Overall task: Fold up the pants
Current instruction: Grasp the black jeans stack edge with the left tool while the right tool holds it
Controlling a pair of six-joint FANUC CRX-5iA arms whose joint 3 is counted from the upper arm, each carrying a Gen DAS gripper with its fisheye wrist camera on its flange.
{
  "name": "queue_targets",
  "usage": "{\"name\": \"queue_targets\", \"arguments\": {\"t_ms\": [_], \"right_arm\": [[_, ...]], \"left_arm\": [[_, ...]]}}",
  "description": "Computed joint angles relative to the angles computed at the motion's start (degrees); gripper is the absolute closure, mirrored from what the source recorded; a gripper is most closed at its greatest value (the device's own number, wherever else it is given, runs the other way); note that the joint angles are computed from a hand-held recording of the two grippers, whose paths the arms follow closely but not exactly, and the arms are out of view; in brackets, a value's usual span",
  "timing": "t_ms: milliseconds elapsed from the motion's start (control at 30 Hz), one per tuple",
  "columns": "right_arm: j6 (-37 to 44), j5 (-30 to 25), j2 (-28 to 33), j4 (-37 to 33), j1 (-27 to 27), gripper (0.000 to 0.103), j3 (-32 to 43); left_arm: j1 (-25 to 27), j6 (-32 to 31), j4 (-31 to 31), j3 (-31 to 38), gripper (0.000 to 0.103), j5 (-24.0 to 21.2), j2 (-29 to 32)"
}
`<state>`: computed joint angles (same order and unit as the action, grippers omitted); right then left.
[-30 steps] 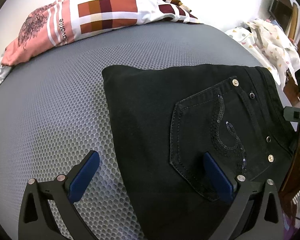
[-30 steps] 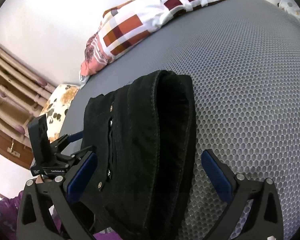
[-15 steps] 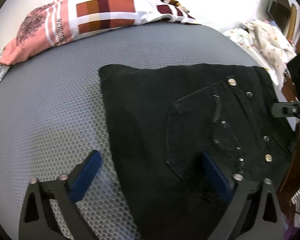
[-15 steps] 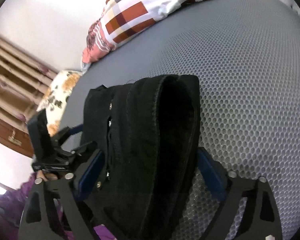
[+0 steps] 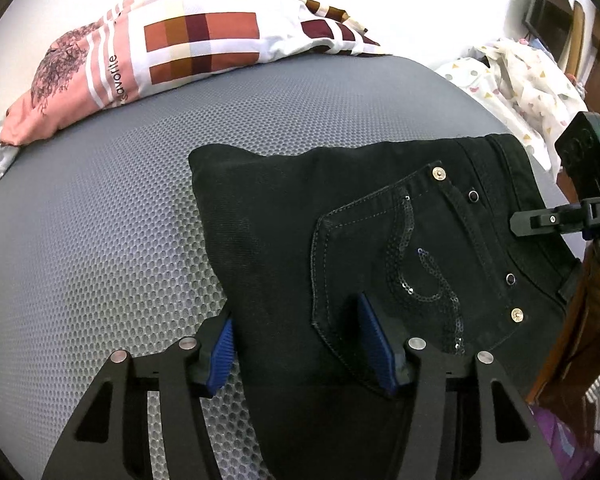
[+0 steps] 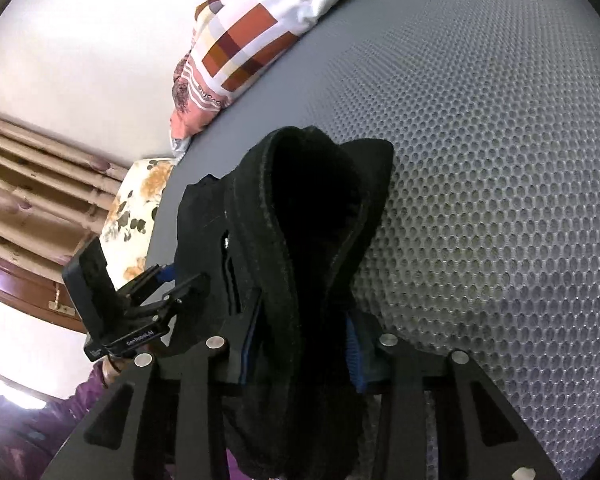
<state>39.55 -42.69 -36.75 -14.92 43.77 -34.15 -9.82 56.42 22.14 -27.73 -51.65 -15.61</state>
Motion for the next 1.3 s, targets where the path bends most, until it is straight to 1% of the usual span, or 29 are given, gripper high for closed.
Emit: {"name": "queue_targets", "arguments": {"t_ms": [67,167,200,267,333,367,400,433,467,500,600,733,800,900,967,1033,1067,1100,1133,1167,1200,1233,1267,1300], "right_arm": [[0.51,-1.37,0.08,-0.11,-0.34,0.06,0.28],[3.91,-3.42,0.88,-2.34,-1.74,0.057,1.61],[4.98,-3.94,1.38,-2.91,-2.08,0.054,2.12],[7.03,-3.97,2.51,-4.68,-2.99,0.05,3.12],[6.83,-2.8,3.01,-4.02,-2.23,0.051,3.0],[5.31,-1.85,3.09,-2.27,-0.97,0.054,2.57],[4.5,-1.27,3.21,-1.42,-0.27,0.064,2.35],[4.75,-0.72,3.56,-2.32,-0.35,0.065,2.33],[3.58,0.46,2.99,-1.96,0.1,0.066,1.58],[2.53,1.5,2.26,-1.81,0.38,0.068,0.86],[1.68,4.52,0.41,-3.83,0.02,0.07,-0.56],[-6.8,8.76,-1.93,2.11,4.25,0.072,-3.61],[-12.98,11.97,-4.01,5.83,6.78,0.072,-6.34],[-19.75,15.2,-5.44,11.07,9.75,0.073,-8.97],[-22.31,16.02,-5.5,13.31,11.06,0.073,-9.86],[-22.87,14.51,-4.36,15.06,11.83,0.073,-9.43],[-22.81,14.46,-4.09,14.93,11.73,0.073,-9.35],[-21.66,14.25,-3.89,13.89,11.29,0.073,-8.98],[-19.86,12.82,-3.26,13.09,10.85,0.069,-7.99],[-19.98,11.27,-2.97,14.03,11.1,0.066,-7.54],[-19.95,9.59,-2.5,14.49,11.14,0.057,-6.96],[-18.21,8.48,-1.7,13.36,10.54,0.051,-6.05],[-17.32,8.1,-1.53,12.78,10.27,0.051,-5.89],[-15.95,8.56,-1.24,11.53,9.62,0.05,-5.71]], "left_arm": [[0.09,-0.19,0.22,-0.04,0.043,-0.19,0.17],[0.76,-0.72,1.45,-0.41,0.036,-0.36,0.56],[1.03,-1.16,2.1,-0.64,0.034,-0.53,0.75],[1.8,-2.58,4.38,-1.11,0.033,-1.15,1.37],[1.61,-3.49,4.98,-1.46,0.032,-0.61,1.33],[1.36,-3.65,4.99,-1.8,0.035,0.01,0.95],[1.03,-3.79,4.9,-2.39,0.043,1.03,0.13],[0.76,-3.88,4.7,-3.0,0.05,2.14,-0.89],[0.74,-4.03,4.92,-3.5,0.065,2.97,-1.7],[1.0,-4.24,5.66,-3.89,0.072,3.3,-2.28],[2.89,-5.29,9.99,-4.72,0.078,2.0,-2.4],[5.06,-6.62,14.06,-5.32,0.081,-0.11,-2.4],[6.17,-7.06,15.36,-5.3,0.081,-1.52,-2.6],[7.72,-7.06,15.91,-5.1,0.081,-3.75,-2.84],[8.14,-6.65,14.52,-4.32,0.081,-5.13,-2.36],[8.4,-7.0,14.11,-4.17,0.08,-5.81,-2.01],[8.39,-7.14,13.5,-3.9,0.076,-5.94,-1.97],[8.16,-6.67,12.4,-3.52,0.067,-5.7,-1.99],[7.81,-5.6,10.65,-2.86,0.06,-5.28,-1.84],[7.48,-4.08,8.34,-1.76,0.047,-5.5,-1.16],[7.47,-3.69,7.38,-1.33,0.039,-5.89,-0.65],[7.55,-3.62,6.88,-1.16,0.037,-6.06,-0.2],[7.9,-4.37,7.55,-1.56,0.034,-6.13,0.06],[8.49,-5.65,9.27,-2.05,0.034,-6.95,0.71]]}}
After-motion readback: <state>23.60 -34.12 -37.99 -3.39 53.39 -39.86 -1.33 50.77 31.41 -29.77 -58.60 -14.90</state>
